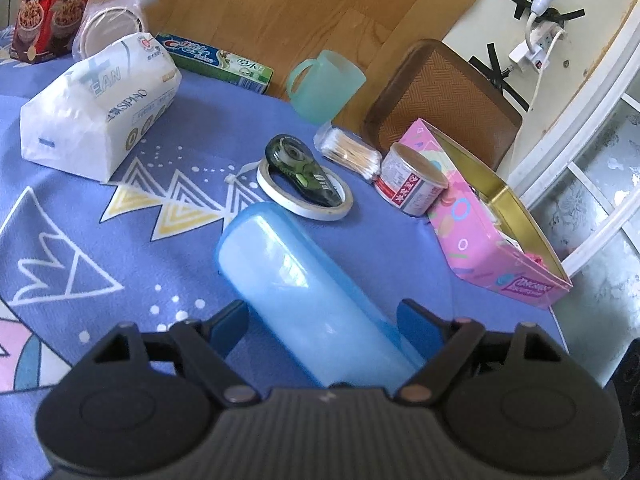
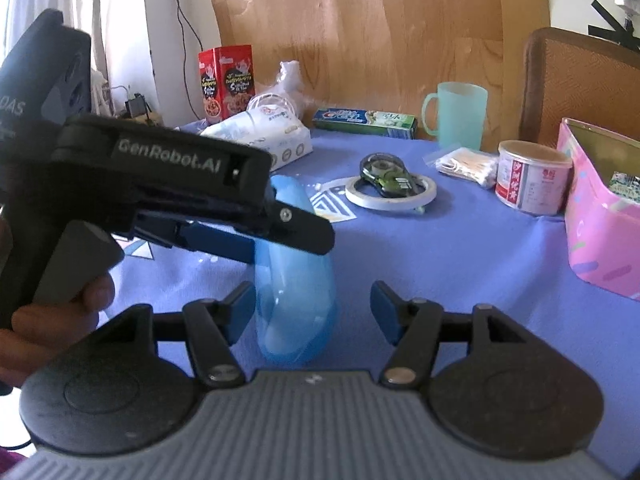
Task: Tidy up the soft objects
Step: 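Grasp the blue case with the left tool while the right tool lets go, then carry the blue case into the pink tin and open the left tool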
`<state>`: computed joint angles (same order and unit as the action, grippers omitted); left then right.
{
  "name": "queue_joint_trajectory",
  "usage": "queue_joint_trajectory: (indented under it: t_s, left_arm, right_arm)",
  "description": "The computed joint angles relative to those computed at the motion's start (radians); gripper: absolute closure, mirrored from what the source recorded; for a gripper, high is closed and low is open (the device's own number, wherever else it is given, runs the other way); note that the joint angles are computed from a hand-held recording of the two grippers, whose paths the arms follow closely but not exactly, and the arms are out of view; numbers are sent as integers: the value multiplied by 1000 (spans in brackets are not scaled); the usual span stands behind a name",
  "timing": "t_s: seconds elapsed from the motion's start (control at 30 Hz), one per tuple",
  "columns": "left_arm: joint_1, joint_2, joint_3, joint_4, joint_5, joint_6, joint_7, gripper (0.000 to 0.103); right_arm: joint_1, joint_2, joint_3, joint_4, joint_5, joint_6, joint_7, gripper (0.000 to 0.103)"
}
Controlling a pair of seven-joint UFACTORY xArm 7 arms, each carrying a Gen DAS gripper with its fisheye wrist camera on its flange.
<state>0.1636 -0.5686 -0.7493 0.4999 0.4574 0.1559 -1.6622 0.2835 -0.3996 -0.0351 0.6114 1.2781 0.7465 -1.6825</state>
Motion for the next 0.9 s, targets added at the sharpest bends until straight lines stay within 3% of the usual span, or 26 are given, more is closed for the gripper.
queue_joint_trajectory:
  t_s: [0.17, 0.3, 0.53, 0.63, 0.7, 0.9]
  left_arm:
    - [-65, -91, 52, -59, -35, 45, -21, 19]
    - [-161, -206, 108, -128, -83, 137, -31, 19]
    - [-284, -334, 148, -190, -120, 284, -53, 19]
    - [-307, -344, 162, -203, -115, 283, -49, 19]
    - [-312, -333, 172, -207, -108, 254, -36, 19]
    - [-310, -286, 168, -197, -97, 204, 9, 19]
  right_arm:
    - [-5, -45, -50, -14, -8, 170, -75, 38]
    - [-4, -74, -48, -29, -20, 247, -137, 36]
    - [19, -58, -1, -17, -78, 306, -115, 37]
    - [17, -83, -15, -30, -23, 288, -161, 35]
    - [9, -84, -11, -29, -11, 261, -154, 25]
    - [2, -40, 8, -16, -125, 280, -70, 17]
